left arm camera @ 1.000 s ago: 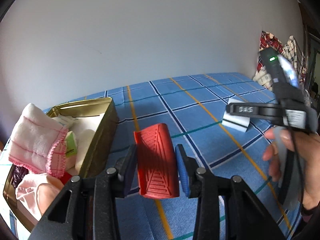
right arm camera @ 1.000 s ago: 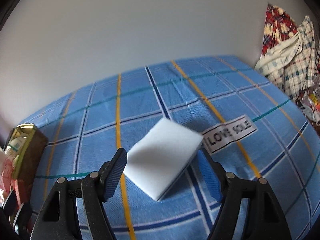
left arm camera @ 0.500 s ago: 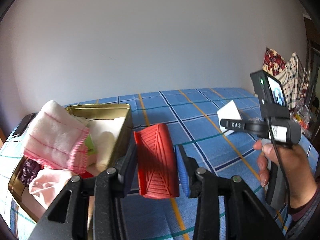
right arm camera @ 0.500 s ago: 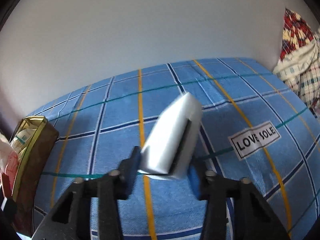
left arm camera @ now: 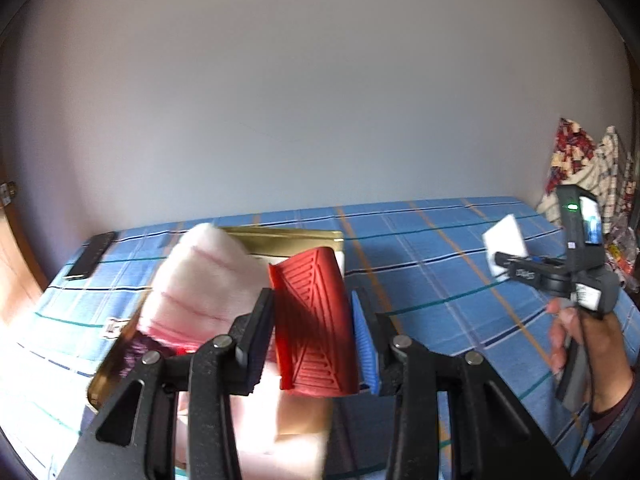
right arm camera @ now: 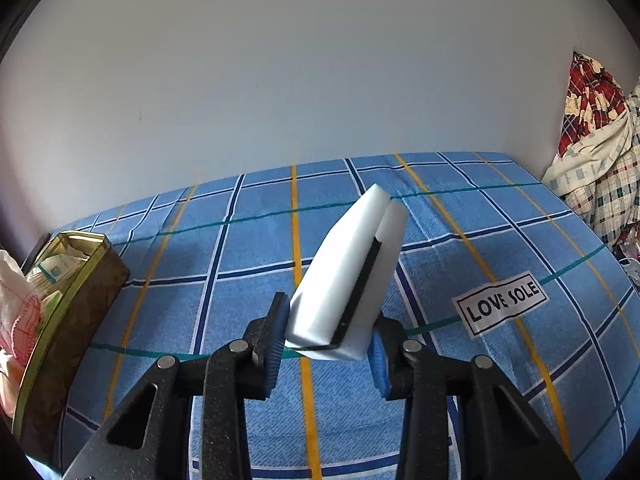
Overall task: Organize soft objects
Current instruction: 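Carry the red rubber grip into the tin and open the left gripper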
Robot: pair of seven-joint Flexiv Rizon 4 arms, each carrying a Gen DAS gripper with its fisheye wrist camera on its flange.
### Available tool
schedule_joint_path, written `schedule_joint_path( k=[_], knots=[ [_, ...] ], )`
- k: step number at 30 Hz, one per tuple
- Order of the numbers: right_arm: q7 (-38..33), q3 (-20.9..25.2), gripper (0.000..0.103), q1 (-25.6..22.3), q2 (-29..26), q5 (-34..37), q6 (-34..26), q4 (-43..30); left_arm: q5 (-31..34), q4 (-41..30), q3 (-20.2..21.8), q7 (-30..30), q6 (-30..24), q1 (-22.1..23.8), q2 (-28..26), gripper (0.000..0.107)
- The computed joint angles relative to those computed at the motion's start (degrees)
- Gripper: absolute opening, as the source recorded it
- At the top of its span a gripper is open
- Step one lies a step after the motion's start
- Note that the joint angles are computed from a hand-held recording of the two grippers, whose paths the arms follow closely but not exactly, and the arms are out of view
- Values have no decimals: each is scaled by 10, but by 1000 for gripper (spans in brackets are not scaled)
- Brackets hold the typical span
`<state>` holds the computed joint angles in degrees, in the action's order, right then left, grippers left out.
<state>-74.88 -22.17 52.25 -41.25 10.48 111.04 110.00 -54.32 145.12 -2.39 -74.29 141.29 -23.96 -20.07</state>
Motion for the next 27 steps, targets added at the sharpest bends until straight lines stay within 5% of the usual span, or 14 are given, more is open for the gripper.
schedule_joint_path(
  k=[10,27],
  knots=[
    [-41,-26,39,41,-11,56,57,7,-46,42,16,3,-15,29,30,37],
    [-193,9,39,72,-10,173,126,-2,114,34,63,-60,-165,120,23,37]
  ],
)
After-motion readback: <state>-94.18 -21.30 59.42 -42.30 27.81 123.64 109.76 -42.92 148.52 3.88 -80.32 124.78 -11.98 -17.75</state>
